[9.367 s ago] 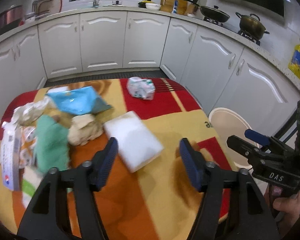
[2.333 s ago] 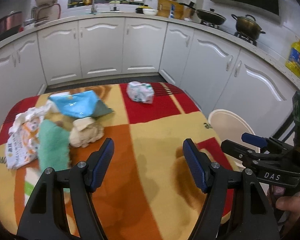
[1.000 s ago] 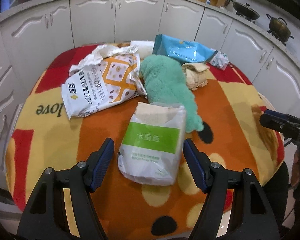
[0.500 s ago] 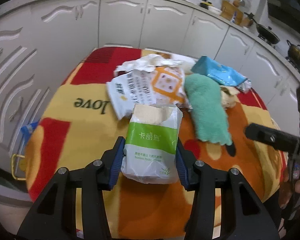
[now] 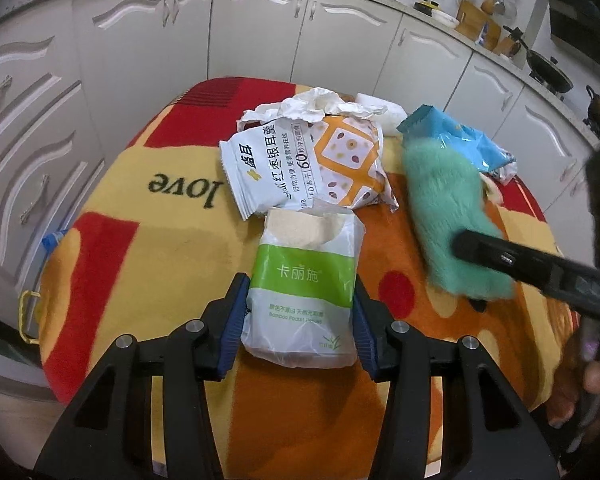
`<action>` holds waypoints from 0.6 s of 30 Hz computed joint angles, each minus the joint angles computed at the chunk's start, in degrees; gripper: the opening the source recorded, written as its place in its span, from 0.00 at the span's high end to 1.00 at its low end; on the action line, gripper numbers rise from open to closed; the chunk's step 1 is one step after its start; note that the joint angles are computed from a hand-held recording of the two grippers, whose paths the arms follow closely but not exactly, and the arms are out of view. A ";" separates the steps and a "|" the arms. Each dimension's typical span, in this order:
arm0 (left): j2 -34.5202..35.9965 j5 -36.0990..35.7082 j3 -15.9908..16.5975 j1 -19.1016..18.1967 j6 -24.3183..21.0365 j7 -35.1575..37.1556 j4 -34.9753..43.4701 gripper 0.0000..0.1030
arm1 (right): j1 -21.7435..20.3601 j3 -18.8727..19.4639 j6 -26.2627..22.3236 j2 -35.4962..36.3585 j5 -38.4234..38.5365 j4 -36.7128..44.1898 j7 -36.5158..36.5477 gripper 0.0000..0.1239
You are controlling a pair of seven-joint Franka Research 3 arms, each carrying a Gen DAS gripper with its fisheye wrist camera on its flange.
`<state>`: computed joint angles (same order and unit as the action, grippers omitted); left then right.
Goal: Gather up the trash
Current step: 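Grasp the white-green tissue pack with the left tool while the right tool grasps the green towel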
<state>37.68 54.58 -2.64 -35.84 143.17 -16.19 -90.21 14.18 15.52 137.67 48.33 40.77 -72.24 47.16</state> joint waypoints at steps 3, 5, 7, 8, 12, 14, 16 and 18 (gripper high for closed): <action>0.79 -0.64 -0.13 -0.10 -0.88 0.48 1.08 0.53 | -2.29 0.67 0.51 -3.95 1.98 -5.53 -2.86 0.77; 1.20 -0.91 -0.01 -0.26 -1.18 0.30 1.62 0.49 | -2.89 0.34 1.20 -6.52 2.70 -9.09 -4.73 0.78; 1.69 -1.46 0.01 -0.27 -1.45 0.27 2.24 0.46 | -2.53 -0.62 2.26 -8.10 2.49 -11.31 -5.08 0.78; 1.86 -1.53 0.11 -0.38 -1.56 0.16 2.46 0.45 | -2.37 -0.94 2.43 -8.34 2.37 -11.66 -4.99 0.78; 2.29 -1.11 0.54 -0.85 -1.39 -0.26 2.96 0.38 | -2.84 -0.33 2.78 -8.47 4.39 -12.00 -5.64 0.76; 2.48 -1.02 0.63 -1.01 -1.60 -0.13 3.21 0.37 | -2.34 -0.41 3.20 -8.08 4.49 -11.39 -5.62 0.55; 2.66 -1.03 0.67 -1.19 -2.07 0.01 3.53 0.36 | -1.50 -0.44 3.46 -7.04 4.15 -9.85 -5.06 0.43; 2.74 -0.99 0.71 -1.31 -2.31 -0.03 3.67 0.36 | -0.20 -0.96 3.79 -5.34 2.89 -7.37 -3.23 0.43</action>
